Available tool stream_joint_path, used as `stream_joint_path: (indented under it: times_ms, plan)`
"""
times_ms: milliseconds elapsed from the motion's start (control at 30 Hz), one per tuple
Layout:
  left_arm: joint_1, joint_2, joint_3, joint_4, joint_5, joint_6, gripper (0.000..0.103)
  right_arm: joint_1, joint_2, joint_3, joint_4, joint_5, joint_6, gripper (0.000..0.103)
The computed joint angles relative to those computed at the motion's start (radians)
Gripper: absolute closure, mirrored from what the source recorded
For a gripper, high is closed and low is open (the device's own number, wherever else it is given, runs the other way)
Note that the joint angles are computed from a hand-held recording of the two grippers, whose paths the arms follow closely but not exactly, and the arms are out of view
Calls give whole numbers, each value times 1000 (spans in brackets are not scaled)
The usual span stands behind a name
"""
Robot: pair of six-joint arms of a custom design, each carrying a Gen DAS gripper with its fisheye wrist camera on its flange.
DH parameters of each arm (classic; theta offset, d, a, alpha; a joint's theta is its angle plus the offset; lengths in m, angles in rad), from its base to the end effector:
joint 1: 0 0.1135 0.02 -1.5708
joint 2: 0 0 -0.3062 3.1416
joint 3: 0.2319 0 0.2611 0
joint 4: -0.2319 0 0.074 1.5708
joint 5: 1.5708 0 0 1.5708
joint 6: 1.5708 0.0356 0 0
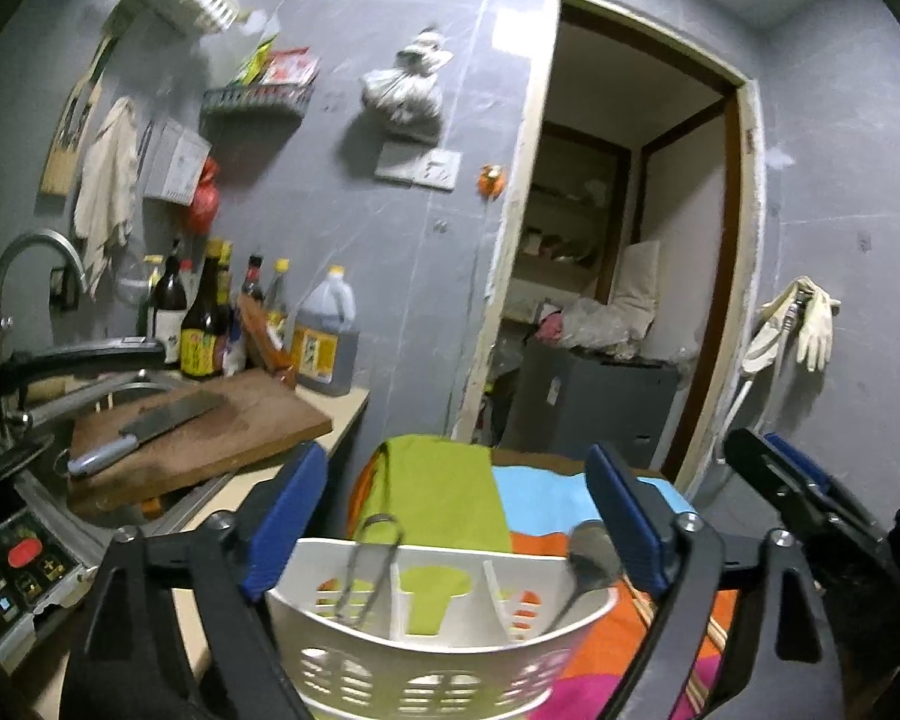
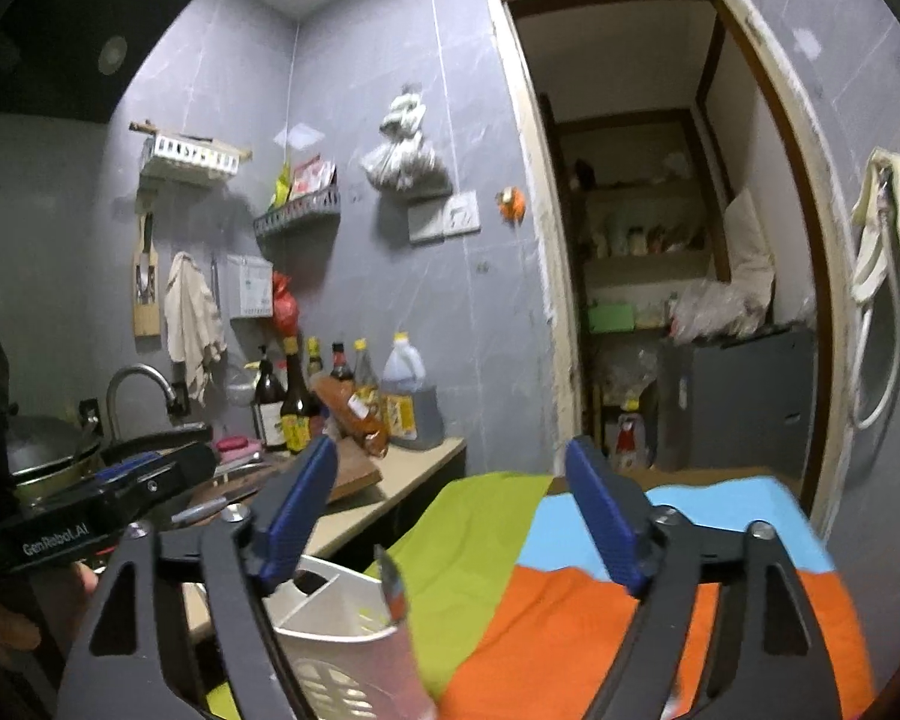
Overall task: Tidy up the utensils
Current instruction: 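Open the left tool dropping tongs into the basket while the right tool drops the spoon, then move both tools back over the chopsticks and forks on the cloth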
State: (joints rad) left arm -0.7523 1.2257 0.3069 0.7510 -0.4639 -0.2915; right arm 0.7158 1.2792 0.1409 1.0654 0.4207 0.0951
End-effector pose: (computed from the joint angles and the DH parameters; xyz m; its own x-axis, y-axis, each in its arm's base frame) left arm 0.1734 -0.1405 0.2184 -0.1998 -0.1650 -0.9658 0.2418 0.9469 -0.2118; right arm 0.1598 0.1197 0.1935 -0.0824 0.0432 -0.9957 -0.2851 0.9563 0.0651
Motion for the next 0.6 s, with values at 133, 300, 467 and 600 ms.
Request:
stream_joint_path:
  times_ms: [133, 300, 467, 600]
  plan:
    - [-102, 25, 14, 32, -83, 25, 10, -7, -217, -63, -113, 41, -52, 7]
    - [-220, 96, 49, 68, -161, 47, 8, -30, -513, -119, -310, 88, -107, 0]
    - [-290, 176, 87, 89, -179, 55, 7, -144, -838, -117, -656, 34, -129, 0]
    - [-338, 245, 128, 74, -178, 54, 7, -338, -989, -99, -866, -130, -134, 0]
